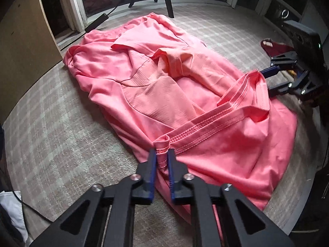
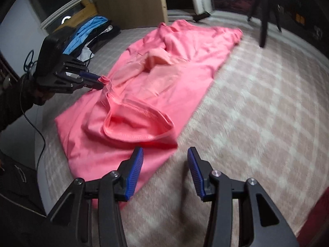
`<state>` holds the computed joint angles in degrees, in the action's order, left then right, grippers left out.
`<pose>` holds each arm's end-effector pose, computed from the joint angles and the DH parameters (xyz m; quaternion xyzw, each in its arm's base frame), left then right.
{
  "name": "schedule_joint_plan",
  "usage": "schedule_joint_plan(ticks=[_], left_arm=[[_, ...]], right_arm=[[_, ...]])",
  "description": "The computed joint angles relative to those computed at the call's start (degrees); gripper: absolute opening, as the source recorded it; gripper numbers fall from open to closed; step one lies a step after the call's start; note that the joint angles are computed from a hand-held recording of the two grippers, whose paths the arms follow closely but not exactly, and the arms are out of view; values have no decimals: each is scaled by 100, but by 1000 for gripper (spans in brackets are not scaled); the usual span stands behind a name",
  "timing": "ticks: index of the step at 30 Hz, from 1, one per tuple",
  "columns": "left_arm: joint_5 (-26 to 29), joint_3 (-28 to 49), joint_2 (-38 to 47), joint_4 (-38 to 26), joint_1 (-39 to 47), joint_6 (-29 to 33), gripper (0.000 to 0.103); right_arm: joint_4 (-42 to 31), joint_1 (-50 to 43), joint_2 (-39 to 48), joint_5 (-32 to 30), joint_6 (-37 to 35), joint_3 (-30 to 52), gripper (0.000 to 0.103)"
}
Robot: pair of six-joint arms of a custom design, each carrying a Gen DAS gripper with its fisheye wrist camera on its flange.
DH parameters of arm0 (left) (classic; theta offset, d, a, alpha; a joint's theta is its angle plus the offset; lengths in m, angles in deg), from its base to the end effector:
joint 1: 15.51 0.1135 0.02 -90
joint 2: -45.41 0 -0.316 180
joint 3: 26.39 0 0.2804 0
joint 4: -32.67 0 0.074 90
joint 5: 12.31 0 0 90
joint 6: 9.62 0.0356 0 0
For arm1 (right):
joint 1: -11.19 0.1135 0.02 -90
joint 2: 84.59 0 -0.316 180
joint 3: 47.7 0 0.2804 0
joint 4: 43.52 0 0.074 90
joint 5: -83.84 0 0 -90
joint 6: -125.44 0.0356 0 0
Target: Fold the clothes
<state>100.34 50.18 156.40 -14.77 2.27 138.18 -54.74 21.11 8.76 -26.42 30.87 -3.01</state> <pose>0.3657 0.1029 0.1443 0.3478 0.9142 -0.1122 0.1750 0.2713 0.0600 0.1255 -0.1652 0.9372 0.1816 0.2476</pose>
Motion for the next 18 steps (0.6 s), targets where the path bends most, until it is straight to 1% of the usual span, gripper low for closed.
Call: schedule_joint_plan(ticks=[3, 5, 6, 7, 8, 9, 10, 12, 15, 18], left_arm=[[86, 103, 35, -135, 74, 31, 4], [105, 84, 4, -135, 105, 60, 4], [113, 70, -14, -132, 120, 75, 4], [158, 89, -15, -184, 162, 82, 4], [209, 117, -12, -247, 208, 86, 4], [258, 143, -12, -290, 244, 83, 4], [286, 162, 1, -305, 270, 82, 4], [326, 169, -19, -350, 325, 119, 4], [355, 187, 36, -320, 348, 73, 4], [332, 304, 194, -411, 337, 6, 6]], right_arm=[[134, 43, 168, -59, 16, 100, 44], [111, 70, 278, -56, 0, 184, 41], [96, 71, 306, -92, -5, 209, 35], [101, 58, 298, -153, 0, 206, 31], [123, 40, 275, -205, 11, 187, 31], [153, 18, 249, -261, 19, 170, 26], [181, -5, 225, -318, 24, 159, 16], [173, -47, 214, -426, 85, 171, 7], [164, -79, 191, -529, 169, 184, 7], [118, -17, 201, -462, 178, 227, 7]])
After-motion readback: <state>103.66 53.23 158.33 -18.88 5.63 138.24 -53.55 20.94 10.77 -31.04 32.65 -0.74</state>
